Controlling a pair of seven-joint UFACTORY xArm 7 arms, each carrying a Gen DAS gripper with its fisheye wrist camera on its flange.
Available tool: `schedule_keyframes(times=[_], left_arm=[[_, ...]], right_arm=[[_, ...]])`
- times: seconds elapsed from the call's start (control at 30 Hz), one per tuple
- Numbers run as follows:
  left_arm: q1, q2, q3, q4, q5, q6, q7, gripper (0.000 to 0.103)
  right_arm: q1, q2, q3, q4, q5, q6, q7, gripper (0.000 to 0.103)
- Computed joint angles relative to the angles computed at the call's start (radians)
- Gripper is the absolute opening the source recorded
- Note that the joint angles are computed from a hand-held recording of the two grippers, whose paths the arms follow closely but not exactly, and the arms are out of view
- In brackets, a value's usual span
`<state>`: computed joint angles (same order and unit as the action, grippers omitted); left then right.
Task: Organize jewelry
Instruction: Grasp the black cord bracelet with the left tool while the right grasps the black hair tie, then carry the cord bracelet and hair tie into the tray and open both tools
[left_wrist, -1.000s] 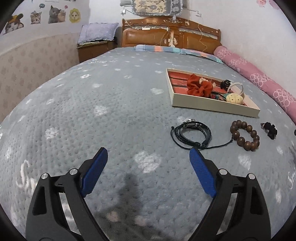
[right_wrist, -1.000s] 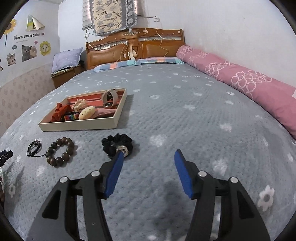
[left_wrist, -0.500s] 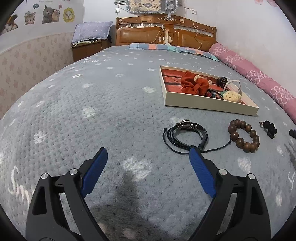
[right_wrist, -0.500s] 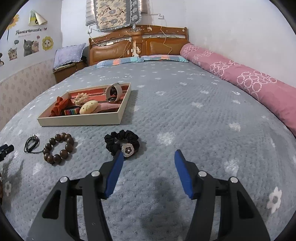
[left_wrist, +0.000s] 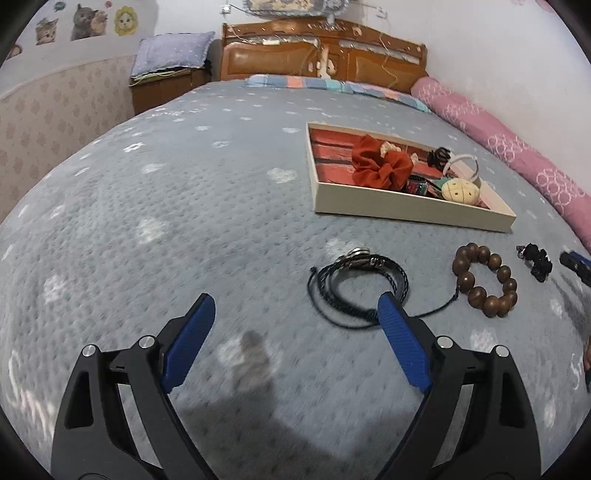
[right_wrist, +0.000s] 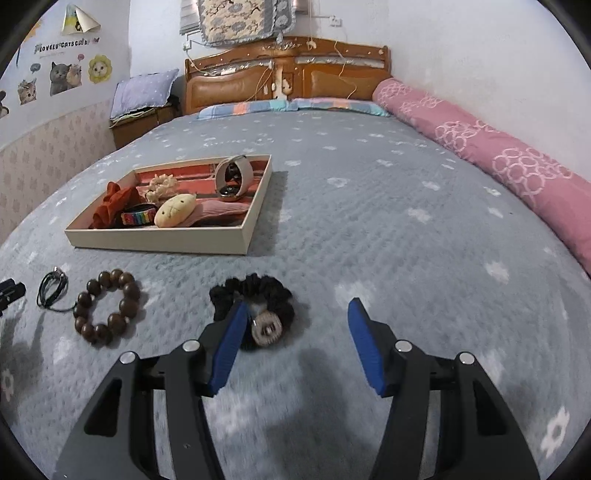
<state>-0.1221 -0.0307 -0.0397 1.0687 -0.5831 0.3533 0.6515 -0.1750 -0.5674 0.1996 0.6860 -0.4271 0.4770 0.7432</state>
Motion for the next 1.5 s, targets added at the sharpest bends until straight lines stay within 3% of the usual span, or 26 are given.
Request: schedule_keyframes(times=[0.1,0.17,0.23,0.3,0.33,0.37,0.43,0.47,0.5,0.57,0.63,0.9,1.1,1.5], left_arm=[[0.0,0.043,-0.011,0.044,0.089,0.037,-0.068,0.085],[0.003,0.074,-0.018,0.081,0.133,0.071,-0.108,0.082],[0.005,0.105,-0.026,0.119,0.166,0.107,-0.132,0.082],[0.004,0.143,-0.03,0.156,0.226,0.143,-0.185,0.08],[0.004,0.154,-0.033,0.166,0.247,0.151,-0.202,0.079],[0.007,0.156,-0.038,0.166,0.245,0.141,-0.206,0.073],[0.016,0.157,-0.047,0.165,0.232,0.136,-0.199,0.062],[0.022,0.153,-0.051,0.16,0.209,0.128,-0.19,0.049],[0.027,0.151,-0.053,0.158,0.194,0.125,-0.183,0.043],[0.039,0.148,-0.059,0.155,0.139,0.127,-0.147,0.016],[0.044,0.143,-0.062,0.15,0.105,0.125,-0.122,0.007],[0.041,0.089,-0.062,0.1,-0.045,0.059,0.003,0.005],[0.031,0.03,-0.038,0.097,-0.139,0.068,0.055,0.005],[-0.049,-0.135,0.025,0.042,-0.1,0.062,0.033,0.005]], right_arm=[[0.008,0.073,-0.013,0.041,0.018,0.016,-0.009,0.054],[0.03,0.104,-0.032,0.056,0.035,0.032,-0.029,0.045],[0.042,0.125,-0.037,0.069,0.037,0.051,-0.038,0.042],[0.066,0.137,-0.059,0.071,0.057,0.049,-0.062,0.033],[0.066,0.133,-0.059,0.065,0.052,0.041,-0.06,0.022],[0.059,0.126,-0.05,0.061,0.037,0.039,-0.048,0.013],[0.043,0.105,-0.034,0.047,0.007,0.022,-0.017,0.011],[0.034,0.091,-0.028,0.037,-0.005,0.01,-0.001,0.01],[0.029,0.079,-0.028,0.03,-0.01,0.0,0.007,0.01],[0.025,0.068,-0.028,0.02,-0.01,-0.013,0.015,0.009],[0.019,0.055,-0.029,0.01,-0.006,-0.026,0.022,0.009],[-0.01,0.004,-0.012,-0.017,0.0,-0.078,0.038,0.009],[-0.019,-0.068,-0.002,-0.006,0.019,-0.087,0.008,0.008],[-0.013,-0.236,-0.012,0.024,0.097,-0.012,-0.076,0.009]])
